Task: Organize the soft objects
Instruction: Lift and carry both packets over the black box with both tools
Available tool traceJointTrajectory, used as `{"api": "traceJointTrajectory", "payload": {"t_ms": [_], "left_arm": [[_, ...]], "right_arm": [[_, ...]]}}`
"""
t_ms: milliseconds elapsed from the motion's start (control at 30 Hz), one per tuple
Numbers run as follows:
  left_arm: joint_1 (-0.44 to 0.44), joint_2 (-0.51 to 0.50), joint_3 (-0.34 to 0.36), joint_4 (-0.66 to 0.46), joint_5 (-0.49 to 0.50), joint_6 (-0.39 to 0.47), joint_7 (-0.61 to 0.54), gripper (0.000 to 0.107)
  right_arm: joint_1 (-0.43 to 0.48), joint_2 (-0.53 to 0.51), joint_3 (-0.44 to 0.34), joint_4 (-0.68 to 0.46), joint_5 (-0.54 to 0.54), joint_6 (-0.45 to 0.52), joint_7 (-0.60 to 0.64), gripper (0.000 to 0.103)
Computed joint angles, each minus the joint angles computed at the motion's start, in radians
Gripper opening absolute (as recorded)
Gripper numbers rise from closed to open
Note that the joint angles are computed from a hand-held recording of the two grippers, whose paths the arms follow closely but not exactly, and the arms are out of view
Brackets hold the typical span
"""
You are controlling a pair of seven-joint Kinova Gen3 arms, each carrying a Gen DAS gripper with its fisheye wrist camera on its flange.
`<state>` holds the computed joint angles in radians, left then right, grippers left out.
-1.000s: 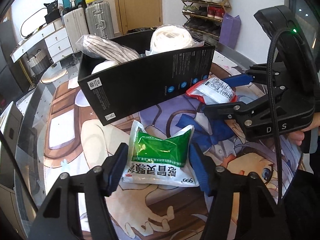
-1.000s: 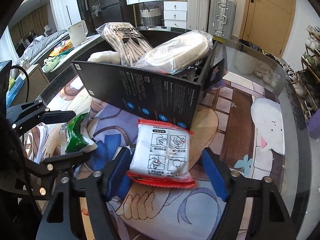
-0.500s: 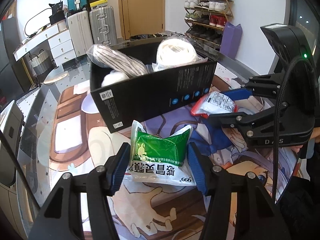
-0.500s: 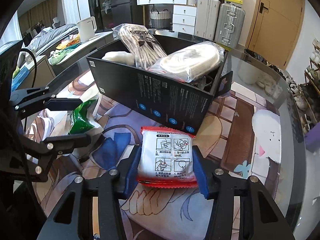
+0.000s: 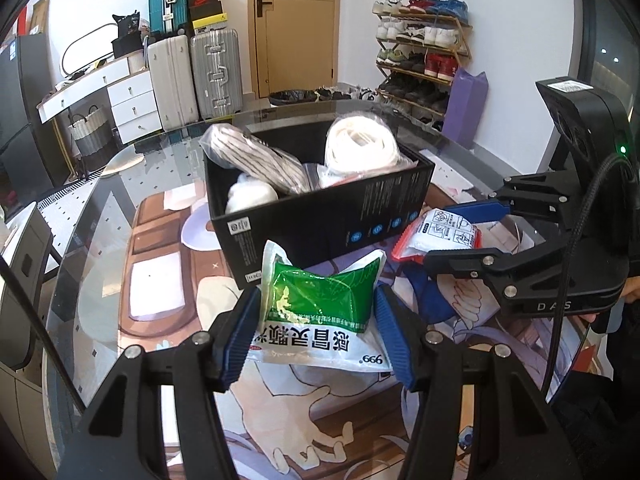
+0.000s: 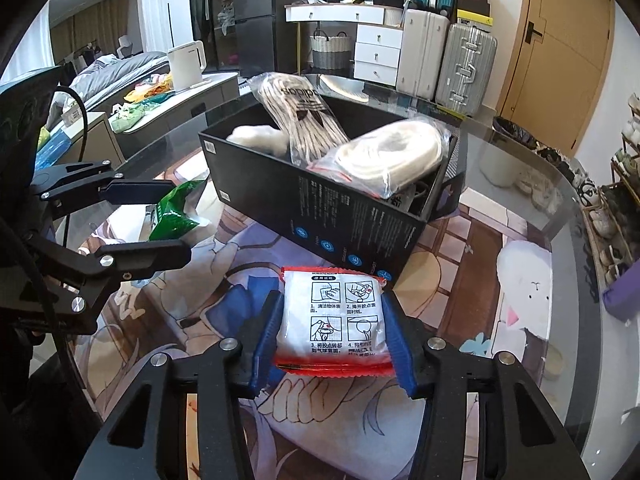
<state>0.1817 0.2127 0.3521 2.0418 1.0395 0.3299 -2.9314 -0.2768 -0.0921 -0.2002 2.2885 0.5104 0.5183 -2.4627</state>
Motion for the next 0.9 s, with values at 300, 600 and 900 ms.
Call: {"api": "traceJointTrajectory", "payload": {"t_ms": [300, 600, 900], "left_arm": [[-0.011, -0.025, -0.032, 0.015, 0.185, 0.028, -0.144, 0.057], [0.031, -0.034, -0.09, 0.0, 0.252, 0.042, -0.168, 0.057], [0.068, -0.029, -0.108, -0.046, 0.227, 0.019, -0.096, 0.057]], "right_arm": [[0.021, -0.066, -0.003, 0.004, -0.064, -0.032, 0.063, 0.049], [0.099, -0.145, -0.068, -0.002, -0.069, -0.044, 0.066, 0.049], [0.167, -0.174, -0.128, -0.036, -0.018, -0.027, 0.019, 0.049]]}}
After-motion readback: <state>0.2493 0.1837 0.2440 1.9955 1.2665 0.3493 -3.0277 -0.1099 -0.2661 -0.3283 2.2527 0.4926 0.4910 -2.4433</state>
